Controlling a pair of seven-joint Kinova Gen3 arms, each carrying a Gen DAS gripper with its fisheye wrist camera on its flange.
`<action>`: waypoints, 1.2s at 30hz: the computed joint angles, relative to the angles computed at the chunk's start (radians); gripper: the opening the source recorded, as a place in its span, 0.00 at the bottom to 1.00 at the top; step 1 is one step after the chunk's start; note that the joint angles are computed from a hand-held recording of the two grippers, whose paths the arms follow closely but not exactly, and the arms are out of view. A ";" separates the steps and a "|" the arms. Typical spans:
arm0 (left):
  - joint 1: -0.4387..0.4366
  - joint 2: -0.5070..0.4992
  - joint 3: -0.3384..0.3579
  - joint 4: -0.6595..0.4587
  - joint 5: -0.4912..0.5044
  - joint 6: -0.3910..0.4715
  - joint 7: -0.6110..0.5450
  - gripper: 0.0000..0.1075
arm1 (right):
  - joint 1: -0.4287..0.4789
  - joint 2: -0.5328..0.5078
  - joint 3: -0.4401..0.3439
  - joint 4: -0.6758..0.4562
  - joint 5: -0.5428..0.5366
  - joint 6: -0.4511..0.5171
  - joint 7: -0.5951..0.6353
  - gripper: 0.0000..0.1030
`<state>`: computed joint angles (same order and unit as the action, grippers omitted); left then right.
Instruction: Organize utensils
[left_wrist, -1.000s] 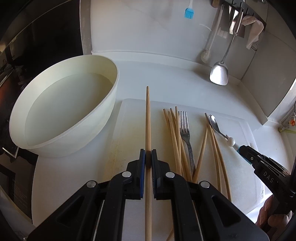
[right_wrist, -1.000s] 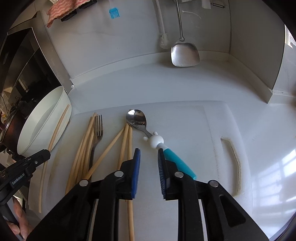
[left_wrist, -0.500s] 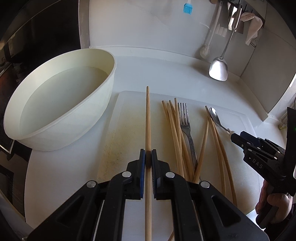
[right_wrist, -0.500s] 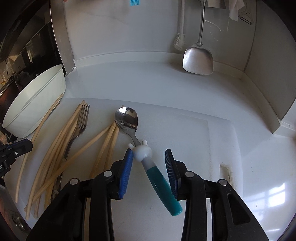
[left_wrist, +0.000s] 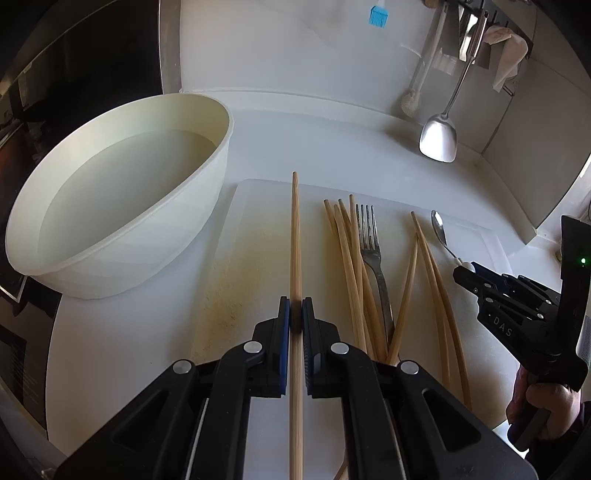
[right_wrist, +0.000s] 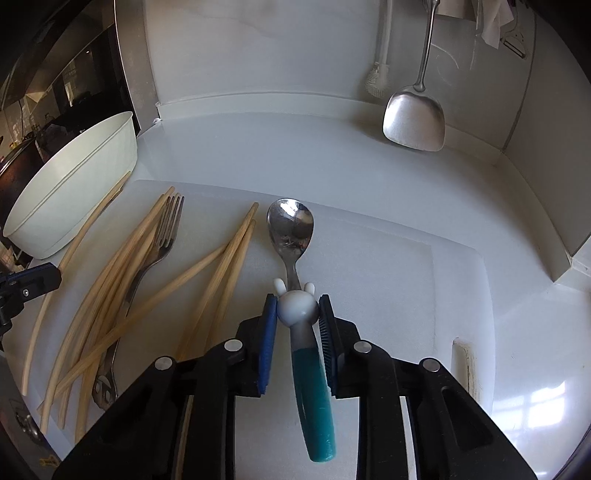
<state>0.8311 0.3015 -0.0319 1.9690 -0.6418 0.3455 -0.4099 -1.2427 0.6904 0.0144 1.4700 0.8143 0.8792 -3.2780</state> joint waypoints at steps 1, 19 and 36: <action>0.000 0.000 -0.001 0.002 -0.002 -0.002 0.000 0.06 | -0.003 -0.003 0.004 0.010 0.008 -0.012 -0.014 0.21; 0.017 -0.006 -0.012 0.008 -0.034 -0.005 0.044 0.06 | -0.033 -0.064 -0.002 0.123 0.169 -0.082 -0.316 0.21; -0.049 -0.078 0.067 -0.022 -0.081 0.085 0.088 0.06 | -0.023 -0.090 -0.039 0.051 0.166 -0.046 -0.272 0.20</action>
